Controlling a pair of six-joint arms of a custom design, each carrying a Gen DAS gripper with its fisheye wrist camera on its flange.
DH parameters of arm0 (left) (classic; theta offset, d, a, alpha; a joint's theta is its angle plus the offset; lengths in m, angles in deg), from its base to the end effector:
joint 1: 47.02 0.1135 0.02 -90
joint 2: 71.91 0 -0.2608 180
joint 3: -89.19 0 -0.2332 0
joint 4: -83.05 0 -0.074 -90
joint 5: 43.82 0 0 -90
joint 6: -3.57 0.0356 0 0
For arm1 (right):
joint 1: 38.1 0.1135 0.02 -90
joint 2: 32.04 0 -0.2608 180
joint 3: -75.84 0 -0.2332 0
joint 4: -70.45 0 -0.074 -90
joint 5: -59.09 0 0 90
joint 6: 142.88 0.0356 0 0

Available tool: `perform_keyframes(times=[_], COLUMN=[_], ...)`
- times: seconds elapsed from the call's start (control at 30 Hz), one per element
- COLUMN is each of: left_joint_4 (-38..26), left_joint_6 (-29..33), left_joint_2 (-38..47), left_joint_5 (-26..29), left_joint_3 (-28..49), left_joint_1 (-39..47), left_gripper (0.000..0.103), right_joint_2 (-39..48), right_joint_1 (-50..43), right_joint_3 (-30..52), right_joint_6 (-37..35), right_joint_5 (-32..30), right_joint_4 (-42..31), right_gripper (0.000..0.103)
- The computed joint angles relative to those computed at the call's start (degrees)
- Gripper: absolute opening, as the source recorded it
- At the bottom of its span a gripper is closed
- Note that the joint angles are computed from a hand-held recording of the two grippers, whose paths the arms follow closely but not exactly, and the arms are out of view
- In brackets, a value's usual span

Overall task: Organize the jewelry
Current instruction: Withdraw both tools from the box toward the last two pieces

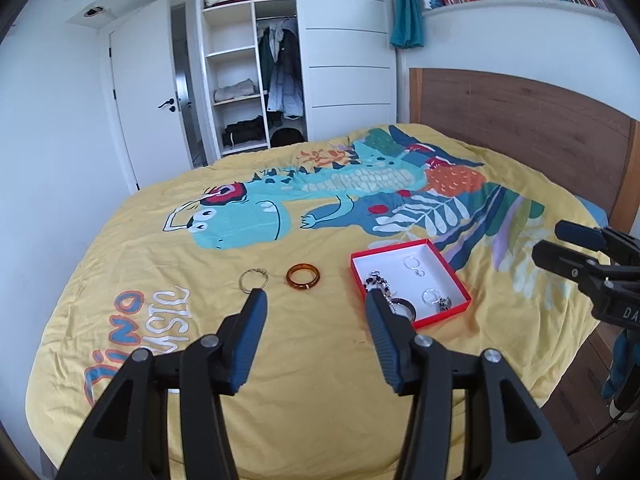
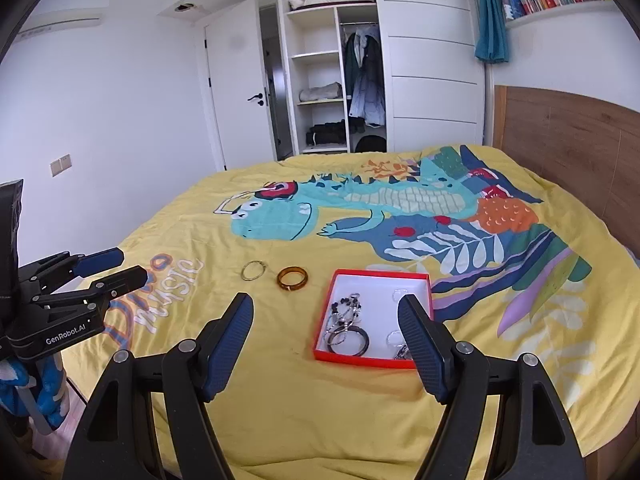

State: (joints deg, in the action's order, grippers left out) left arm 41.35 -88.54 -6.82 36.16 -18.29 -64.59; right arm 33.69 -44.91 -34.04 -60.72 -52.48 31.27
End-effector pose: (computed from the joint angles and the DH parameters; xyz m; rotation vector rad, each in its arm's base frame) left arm 0.2226 -0.0640 0.3188 0.1910 2.1501 -0.0086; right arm 0.2332 -0.0147 0.3080 -0.2314 2.1288 0.2605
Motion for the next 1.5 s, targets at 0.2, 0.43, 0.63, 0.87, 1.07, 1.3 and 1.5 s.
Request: perform_keyframes(times=[0.2,0.43,0.63,0.87,1.07,1.3,1.5], left_joint_4=[-1.6,-0.7,4.1,7.3,8.8,11.4,13.1], left_joint_6=[-0.1,1.5,1.8,1.0,1.4,1.3,1.4], left_joint_2=[-5.4,-6.6,-3.5,2.7,8.3,15.4,23.0], left_joint_5=[1.2,3.2,1.5,4.7,5.5,6.4,6.2], left_joint_3=[-2.9,-6.0,-8.0,-6.3,-4.1,-1.5,1.5], left_joint_1=[3.6,8.7,11.6,16.7,18.7,21.0,22.9], left_gripper=[0.052,0.053,0.053,0.053,0.053,0.053,0.053], right_joint_2=[-4.6,-2.8,2.8,10.7,18.5,26.8,33.9], right_joint_1=[3.8,10.4,14.2,16.4,18.2,20.4,21.4], right_joint_3=[-2.0,-3.6,-3.0,-0.2,3.7,8.5,13.5], right_joint_6=[1.7,4.1,4.9,5.8,6.7,6.5,6.2], right_joint_5=[2.1,5.4,6.5,6.4,6.1,6.2,6.4], right_joint_4=[-1.6,0.9,4.0,7.3,10.2,11.6,12.0], right_gripper=[0.074,0.074,0.074,0.074,0.074,0.074,0.074])
